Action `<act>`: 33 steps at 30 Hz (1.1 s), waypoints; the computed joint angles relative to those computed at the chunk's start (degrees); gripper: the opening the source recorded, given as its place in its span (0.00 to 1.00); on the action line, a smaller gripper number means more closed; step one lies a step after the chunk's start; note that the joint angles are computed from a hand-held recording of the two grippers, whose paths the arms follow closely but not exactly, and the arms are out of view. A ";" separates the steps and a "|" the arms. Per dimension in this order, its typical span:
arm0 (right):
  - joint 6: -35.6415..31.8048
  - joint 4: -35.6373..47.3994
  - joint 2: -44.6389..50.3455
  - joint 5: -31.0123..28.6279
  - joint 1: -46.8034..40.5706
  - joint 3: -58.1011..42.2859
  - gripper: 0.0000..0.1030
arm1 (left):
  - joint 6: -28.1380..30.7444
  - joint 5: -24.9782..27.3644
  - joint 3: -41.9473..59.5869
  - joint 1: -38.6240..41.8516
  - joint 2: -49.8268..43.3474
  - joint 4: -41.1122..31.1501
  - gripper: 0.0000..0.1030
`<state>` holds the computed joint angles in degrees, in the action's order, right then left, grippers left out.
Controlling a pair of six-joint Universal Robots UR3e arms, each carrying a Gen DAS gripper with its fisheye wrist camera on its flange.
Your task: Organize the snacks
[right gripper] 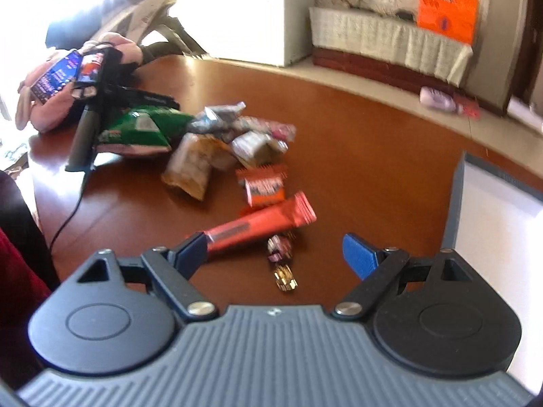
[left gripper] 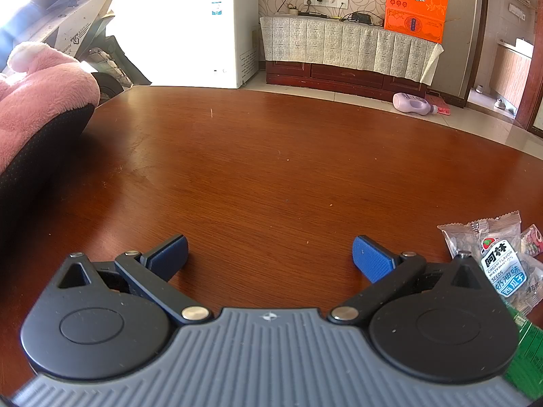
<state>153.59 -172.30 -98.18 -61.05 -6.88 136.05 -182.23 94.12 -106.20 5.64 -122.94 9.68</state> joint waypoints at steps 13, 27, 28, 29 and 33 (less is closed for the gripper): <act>16.86 -14.92 1.82 1.08 4.72 0.13 0.86 | 0.01 -0.03 -0.14 0.02 0.18 -0.06 1.00; 15.15 -16.13 5.94 4.78 9.09 -0.89 0.86 | -0.30 0.16 0.89 -0.12 -0.61 -0.36 1.00; 13.23 -15.65 7.31 2.55 12.30 -2.38 0.86 | -0.84 0.83 1.57 -1.04 -0.74 -0.88 1.00; 12.11 -15.31 8.79 -0.58 15.65 -3.87 0.86 | -0.39 0.54 1.28 -1.04 -0.45 -0.81 1.00; 11.94 -18.68 12.99 -11.93 23.04 -7.63 0.86 | 2.69 1.49 -3.89 0.12 5.94 -4.50 1.00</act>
